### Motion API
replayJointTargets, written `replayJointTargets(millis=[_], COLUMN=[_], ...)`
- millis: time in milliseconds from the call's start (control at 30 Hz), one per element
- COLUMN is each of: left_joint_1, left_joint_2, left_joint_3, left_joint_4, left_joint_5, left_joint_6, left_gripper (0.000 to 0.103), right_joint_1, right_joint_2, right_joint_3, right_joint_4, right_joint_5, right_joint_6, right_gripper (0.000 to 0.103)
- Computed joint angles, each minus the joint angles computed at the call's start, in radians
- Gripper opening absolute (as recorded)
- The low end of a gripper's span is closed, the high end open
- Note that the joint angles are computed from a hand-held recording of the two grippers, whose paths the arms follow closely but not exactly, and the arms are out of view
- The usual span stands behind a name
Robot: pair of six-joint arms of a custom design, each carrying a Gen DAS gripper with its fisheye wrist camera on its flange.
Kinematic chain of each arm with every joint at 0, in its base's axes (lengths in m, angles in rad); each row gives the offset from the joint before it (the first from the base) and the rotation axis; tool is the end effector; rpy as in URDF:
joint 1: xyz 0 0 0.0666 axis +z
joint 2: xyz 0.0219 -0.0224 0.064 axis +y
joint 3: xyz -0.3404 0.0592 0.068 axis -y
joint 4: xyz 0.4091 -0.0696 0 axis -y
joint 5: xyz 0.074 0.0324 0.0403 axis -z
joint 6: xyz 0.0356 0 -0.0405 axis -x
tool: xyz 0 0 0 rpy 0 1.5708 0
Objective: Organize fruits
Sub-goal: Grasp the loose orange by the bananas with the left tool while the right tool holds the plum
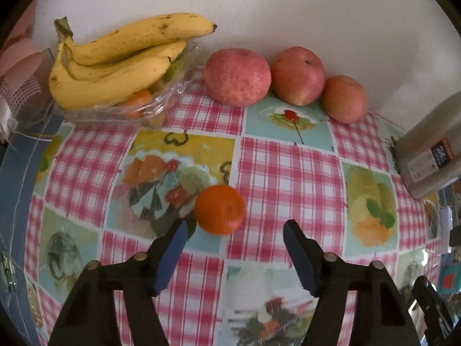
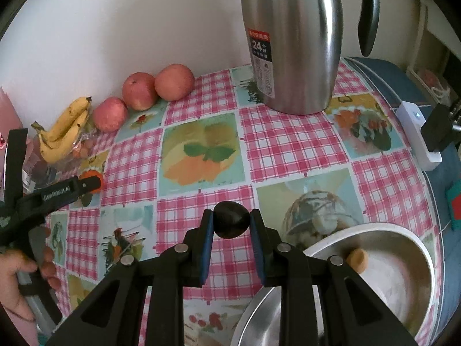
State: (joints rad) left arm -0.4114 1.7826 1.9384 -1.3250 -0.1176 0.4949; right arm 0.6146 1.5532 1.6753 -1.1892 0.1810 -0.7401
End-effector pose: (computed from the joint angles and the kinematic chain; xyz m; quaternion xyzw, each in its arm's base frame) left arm 0.5575 -0.2391 0.4118 -0.0525 0.9769 -0.0354 0.2042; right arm 0.4471 0.3072 0.4264 0.0830 0.9612 0.0873 0.2482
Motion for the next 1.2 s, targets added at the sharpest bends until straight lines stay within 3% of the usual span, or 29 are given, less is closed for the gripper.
replayJointTargets(millis=[233,367,633,1000,1200], left_joint_1=[0.009,0.001,-0.003,-0.056,-0.110], left_joint_2=[0.042,0.054,-0.015,-0.189,-0.285], left_joint_3=[0.048,0.067,-0.013,-0.162,-0.241], left_joint_4=[-0.031,-0.057,-0.023,-0.040,-0.037], left_joint_5=[-0.009,-0.056,-0.038,-0.012,-0.006], left_joint_6=[-0.003,0.002,0.053,0.237,0.288], left_gripper=[0.055,0.041,0.040,0.040,0.040], right_joint_1=[-0.010,-0.011,-0.013,0.033,0.083], right_joint_2=[0.002,0.000,-0.010,-0.037,-0.060], right_joint_3=[-0.015,-0.017,-0.017,0.014,0.036], right_joint_4=[0.012,0.014,0.005,-0.051,-0.100], right_joint_5=[-0.014,-0.015,-0.008,0.004,0.039], right_joint_6=[-0.002,0.001,0.005,-0.018,-0.036], right_gripper=[0.026,0.026,0.026,0.026,0.026])
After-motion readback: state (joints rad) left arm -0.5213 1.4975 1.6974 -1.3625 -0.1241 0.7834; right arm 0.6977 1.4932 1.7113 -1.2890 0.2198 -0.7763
